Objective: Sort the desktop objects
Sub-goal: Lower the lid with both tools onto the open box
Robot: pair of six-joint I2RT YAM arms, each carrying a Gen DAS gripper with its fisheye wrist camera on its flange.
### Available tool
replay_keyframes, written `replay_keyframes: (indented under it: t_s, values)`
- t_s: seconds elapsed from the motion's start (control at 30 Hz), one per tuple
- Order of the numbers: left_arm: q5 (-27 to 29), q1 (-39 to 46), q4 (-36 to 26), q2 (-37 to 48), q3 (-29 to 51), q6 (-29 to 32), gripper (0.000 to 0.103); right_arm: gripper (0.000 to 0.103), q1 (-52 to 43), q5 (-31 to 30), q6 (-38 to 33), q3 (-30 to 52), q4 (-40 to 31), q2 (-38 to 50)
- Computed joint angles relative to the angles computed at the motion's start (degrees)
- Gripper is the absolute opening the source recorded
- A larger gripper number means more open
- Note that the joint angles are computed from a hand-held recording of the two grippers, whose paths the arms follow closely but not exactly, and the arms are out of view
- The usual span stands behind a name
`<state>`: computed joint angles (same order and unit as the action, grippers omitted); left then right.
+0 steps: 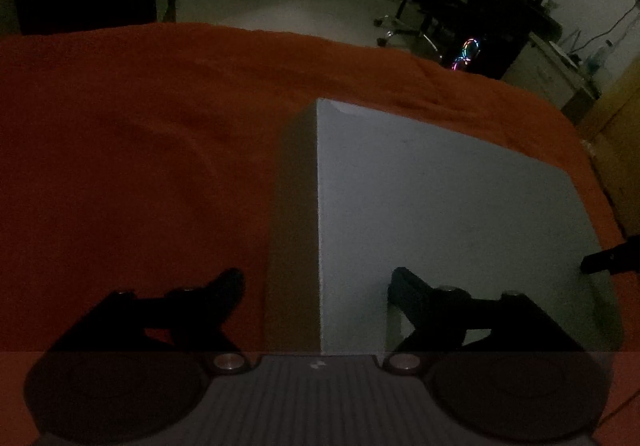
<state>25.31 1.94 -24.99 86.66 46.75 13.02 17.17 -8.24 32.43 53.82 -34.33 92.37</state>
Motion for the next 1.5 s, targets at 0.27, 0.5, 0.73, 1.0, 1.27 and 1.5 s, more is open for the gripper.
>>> replay_keyframes:
  t_s: [0.27, 0.5, 0.73, 1.0, 1.27, 1.5]
  values:
    - [4.9, -2.2, -6.8, 4.7, 3.7, -2.0, 0.086, 0.103, -1.2, -1.3, -3.4, -3.2, 5.7, 1.0]
    - [6.8, -0.2, -10.5, -2.0, 2.0, -1.9, 0.084, 0.103, -4.6, -5.0, -6.5, -8.0, 8.7, -4.9]
    - [0.1, -3.7, -13.2, -13.3, -5.3, 1.1, 0.083, 0.103, -0.7, -0.2, -7.7, -13.0, 7.3, -11.0]
    - [-5.5, -7.2, -9.7, -18.1, -12.1, -0.8, 0.083, 0.102, -2.2, -3.0, -7.8, -22.7, 12.0, -12.2]
    - [-10.1, -11.8, -7.8, -20.4, -14.5, -6.9, 0.084, 0.102, -3.0, -1.9, -7.9, -22.7, 17.5, -3.7]
    - [-10.5, -12.1, -7.5, -18.7, -13.5, -8.1, 0.088, 0.103, -4.2, -3.3, -7.0, -24.9, 18.3, -5.0]
